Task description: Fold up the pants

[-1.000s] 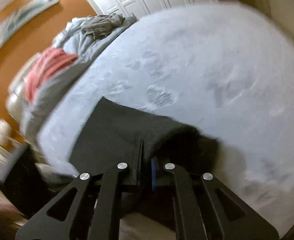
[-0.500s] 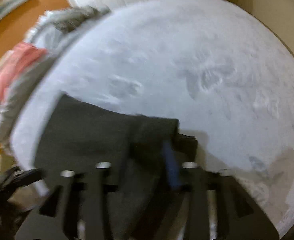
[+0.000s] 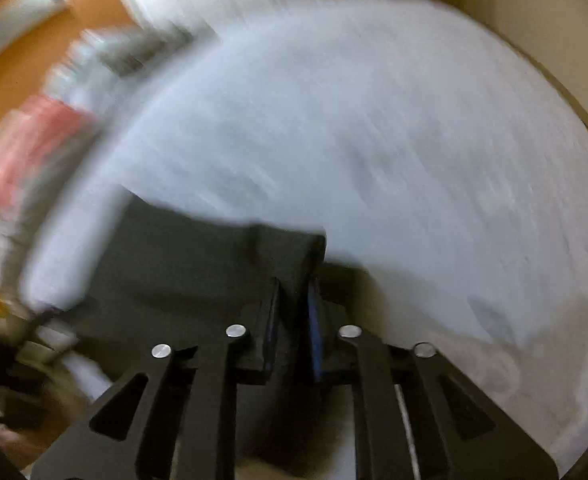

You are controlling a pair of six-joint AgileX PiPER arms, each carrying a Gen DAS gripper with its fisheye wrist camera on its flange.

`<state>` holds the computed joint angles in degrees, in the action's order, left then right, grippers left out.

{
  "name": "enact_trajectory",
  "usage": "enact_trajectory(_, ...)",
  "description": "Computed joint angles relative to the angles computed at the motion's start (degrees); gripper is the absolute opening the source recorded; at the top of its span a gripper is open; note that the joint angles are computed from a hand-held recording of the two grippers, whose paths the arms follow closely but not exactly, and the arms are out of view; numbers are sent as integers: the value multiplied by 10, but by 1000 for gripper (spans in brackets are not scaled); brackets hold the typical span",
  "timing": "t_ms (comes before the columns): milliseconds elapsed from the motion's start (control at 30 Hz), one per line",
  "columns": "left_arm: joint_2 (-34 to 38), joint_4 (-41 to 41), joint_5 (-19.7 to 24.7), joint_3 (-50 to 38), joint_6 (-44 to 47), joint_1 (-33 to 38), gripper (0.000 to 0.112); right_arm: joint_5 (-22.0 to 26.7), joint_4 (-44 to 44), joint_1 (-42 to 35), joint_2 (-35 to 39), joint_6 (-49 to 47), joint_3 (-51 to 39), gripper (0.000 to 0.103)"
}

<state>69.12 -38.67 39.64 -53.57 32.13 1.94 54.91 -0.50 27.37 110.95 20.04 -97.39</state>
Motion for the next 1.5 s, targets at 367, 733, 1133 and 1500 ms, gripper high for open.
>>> enact_trajectory(367, 0, 96, -23, 2, -81, -10, 60, -101, 269, -29, -154, -178, 213, 54)
enact_trajectory(733, 8, 154, -42, 7, -133, -34, 61, -131, 284, 17, -143, -168, 217, 70)
enact_trajectory(1133, -14, 130, -33, 11, -106, -11, 66, -187, 229, 37, -228, -157, 247, 18)
enact_trajectory(1500, 6, 64, 27, -11, -72, 133, 76, -201, 101, 8, -235, -13, 256, 73)
